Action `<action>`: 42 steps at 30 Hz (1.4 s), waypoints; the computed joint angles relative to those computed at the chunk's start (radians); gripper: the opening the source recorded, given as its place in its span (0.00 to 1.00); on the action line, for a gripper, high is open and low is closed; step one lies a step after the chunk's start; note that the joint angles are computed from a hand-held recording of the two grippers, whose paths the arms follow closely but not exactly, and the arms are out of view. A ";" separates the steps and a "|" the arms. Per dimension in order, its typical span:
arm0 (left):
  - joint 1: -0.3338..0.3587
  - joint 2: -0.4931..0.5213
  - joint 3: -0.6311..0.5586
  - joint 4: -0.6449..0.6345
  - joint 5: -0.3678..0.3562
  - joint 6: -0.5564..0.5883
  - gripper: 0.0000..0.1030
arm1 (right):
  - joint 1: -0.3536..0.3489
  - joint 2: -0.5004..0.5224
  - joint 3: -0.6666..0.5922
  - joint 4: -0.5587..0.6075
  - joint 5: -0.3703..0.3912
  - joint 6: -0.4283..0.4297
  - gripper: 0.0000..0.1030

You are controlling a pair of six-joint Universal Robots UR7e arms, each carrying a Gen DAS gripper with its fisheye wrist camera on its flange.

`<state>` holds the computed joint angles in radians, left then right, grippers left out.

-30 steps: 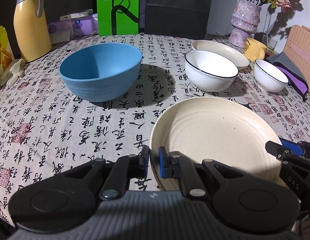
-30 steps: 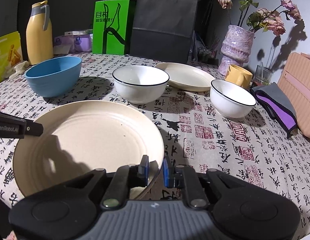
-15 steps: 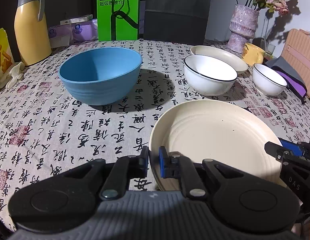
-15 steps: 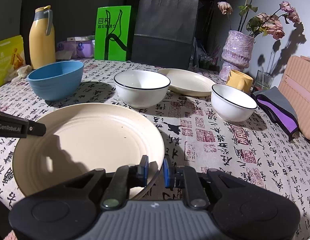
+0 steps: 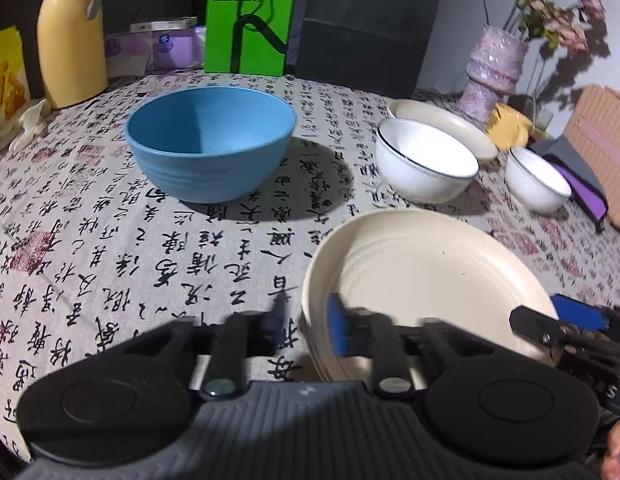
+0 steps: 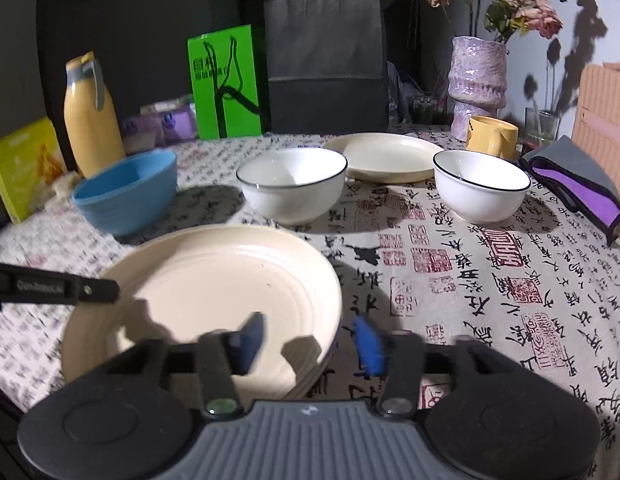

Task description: Organize plates and bowls

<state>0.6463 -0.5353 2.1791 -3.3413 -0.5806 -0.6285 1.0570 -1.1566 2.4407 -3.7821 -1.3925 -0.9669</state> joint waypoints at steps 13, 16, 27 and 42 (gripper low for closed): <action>-0.029 0.018 0.041 -0.225 -0.001 0.103 1.00 | -0.030 -0.066 0.017 0.080 0.087 0.028 1.00; -0.032 0.014 0.045 -0.228 -0.005 0.112 1.00 | -0.034 -0.080 0.021 0.093 0.093 0.031 1.00; -0.039 -0.007 0.041 -0.215 -0.014 0.124 1.00 | -0.034 -0.123 0.011 0.141 0.088 0.036 1.00; -0.047 0.004 -0.041 -0.224 -0.046 0.177 1.00 | -0.015 -0.199 -0.073 0.302 0.123 0.066 1.00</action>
<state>0.5995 -0.5309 2.1383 -3.5651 -0.6266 -0.4518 1.0416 -1.3559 2.3677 -3.4805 -1.2695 -0.9012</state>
